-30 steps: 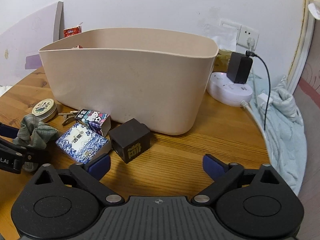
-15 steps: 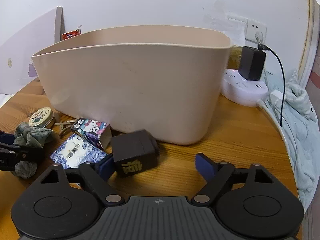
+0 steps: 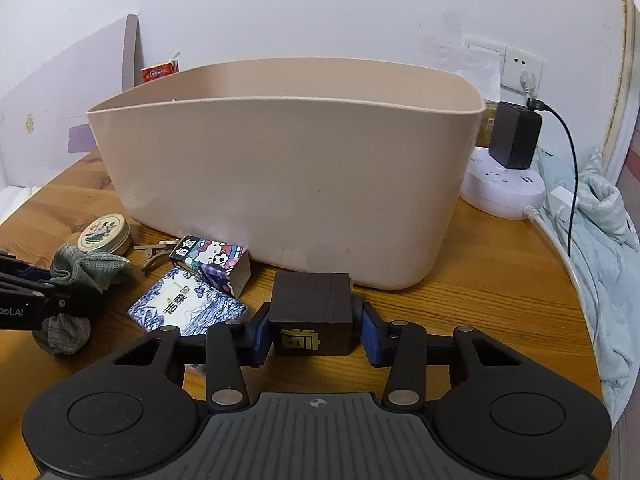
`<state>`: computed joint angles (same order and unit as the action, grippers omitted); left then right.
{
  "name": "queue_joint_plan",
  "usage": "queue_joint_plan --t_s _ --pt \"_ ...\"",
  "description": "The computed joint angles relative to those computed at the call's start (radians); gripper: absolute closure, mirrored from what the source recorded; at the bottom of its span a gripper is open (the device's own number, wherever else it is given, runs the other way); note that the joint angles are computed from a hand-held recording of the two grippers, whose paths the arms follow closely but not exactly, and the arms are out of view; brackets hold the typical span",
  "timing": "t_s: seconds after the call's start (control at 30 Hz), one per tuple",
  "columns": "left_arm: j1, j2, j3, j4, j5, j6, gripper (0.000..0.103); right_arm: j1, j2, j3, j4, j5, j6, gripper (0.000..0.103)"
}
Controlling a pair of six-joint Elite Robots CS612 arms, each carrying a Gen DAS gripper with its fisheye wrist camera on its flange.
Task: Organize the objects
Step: 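Grasp the green plaid scrunchie with left tool while right tool grasps black cube box, then carry scrunchie and black cube over the bin and open both tools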
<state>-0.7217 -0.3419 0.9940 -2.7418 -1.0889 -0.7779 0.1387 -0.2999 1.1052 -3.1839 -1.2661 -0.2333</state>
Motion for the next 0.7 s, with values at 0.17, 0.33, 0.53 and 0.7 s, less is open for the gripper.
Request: queue_joint_plan --t_s 0.17,0.33,0.53,0.7 --pt "-0.007 -0.019 0.031 -0.044 0.021 0.017 0.08 -0.006 -0.027 0.049 -0.046 0.004 0.007 0.061" --pt "-0.015 -0.044 0.067 -0.093 0.059 0.02 0.08 -0.014 -0.061 0.107 -0.128 0.008 0.011 0.061" --pt "-0.022 -0.072 0.102 -0.154 0.111 0.046 0.08 -0.019 -0.091 0.146 -0.22 0.015 0.031 0.061" --pt "-0.023 -0.09 0.115 -0.194 0.148 0.077 0.08 -0.021 -0.107 0.159 -0.28 0.022 0.043 0.061"
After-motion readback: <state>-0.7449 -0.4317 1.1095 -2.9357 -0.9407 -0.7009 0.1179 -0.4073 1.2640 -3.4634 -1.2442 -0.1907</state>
